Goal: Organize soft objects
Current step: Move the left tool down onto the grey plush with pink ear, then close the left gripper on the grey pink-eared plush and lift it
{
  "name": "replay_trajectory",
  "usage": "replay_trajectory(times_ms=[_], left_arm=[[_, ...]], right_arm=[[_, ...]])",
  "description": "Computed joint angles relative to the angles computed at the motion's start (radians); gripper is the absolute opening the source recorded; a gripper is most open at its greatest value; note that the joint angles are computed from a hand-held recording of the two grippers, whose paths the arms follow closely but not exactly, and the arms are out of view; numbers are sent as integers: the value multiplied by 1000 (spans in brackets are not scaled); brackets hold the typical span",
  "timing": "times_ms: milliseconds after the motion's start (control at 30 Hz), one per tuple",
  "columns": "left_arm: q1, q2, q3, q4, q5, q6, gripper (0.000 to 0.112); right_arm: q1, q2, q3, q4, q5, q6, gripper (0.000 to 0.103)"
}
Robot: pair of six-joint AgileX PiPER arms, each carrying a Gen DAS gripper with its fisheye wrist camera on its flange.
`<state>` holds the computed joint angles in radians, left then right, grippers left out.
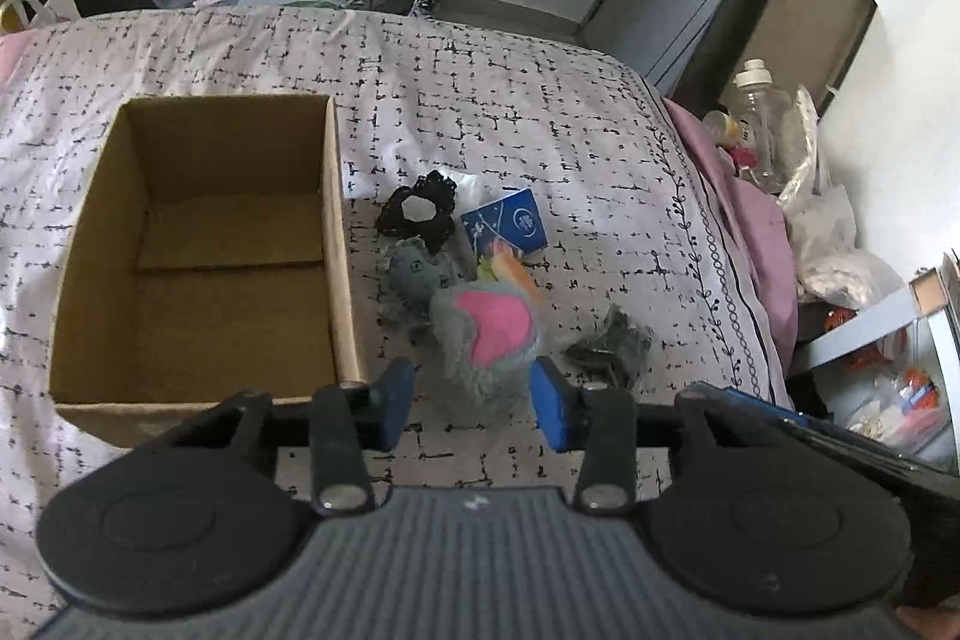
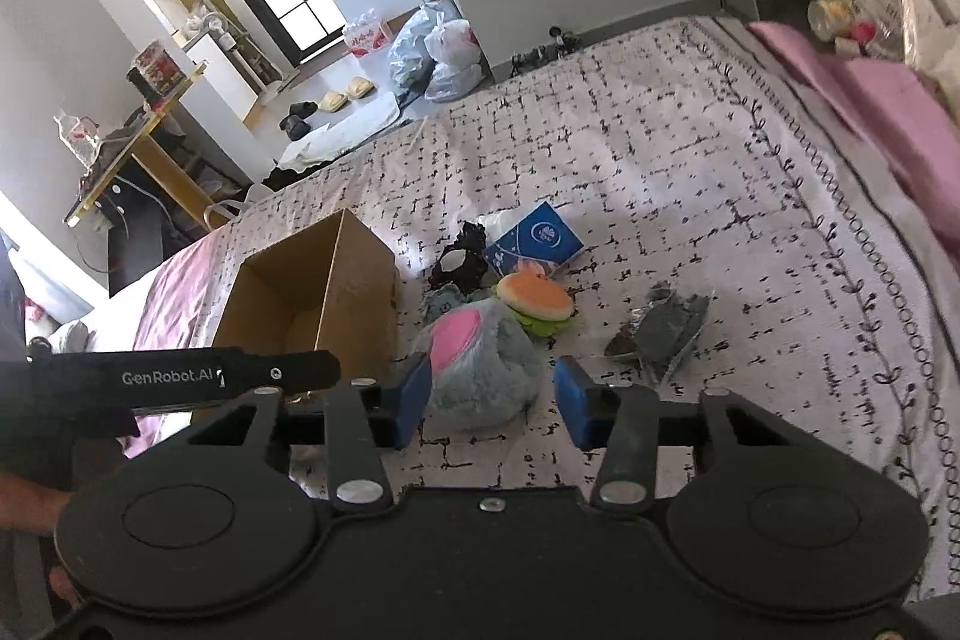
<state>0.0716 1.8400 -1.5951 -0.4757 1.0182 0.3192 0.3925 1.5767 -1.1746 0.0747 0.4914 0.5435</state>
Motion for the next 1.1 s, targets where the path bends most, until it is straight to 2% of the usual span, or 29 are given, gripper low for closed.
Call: replay_trajectory(times_ms=[267, 433, 600, 833, 1100], left_arm=[[-32, 102, -81, 19, -14, -59, 36], [-50, 181, -163, 46, 20, -148, 32], [-60, 244, -224, 72, 42, -199, 32], [-74, 321, -311, 61, 57, -186, 32], [-112, 384, -442, 155, 139, -273, 34]], right_arm=[[-55, 109, -57, 196, 1, -152, 38], [-77, 178, -99, 284, 10, -245, 34], [-87, 244, -150, 335, 35, -293, 31], [-92, 327, -228, 389, 94, -353, 31], [-103, 398, -321, 419, 156, -403, 31]])
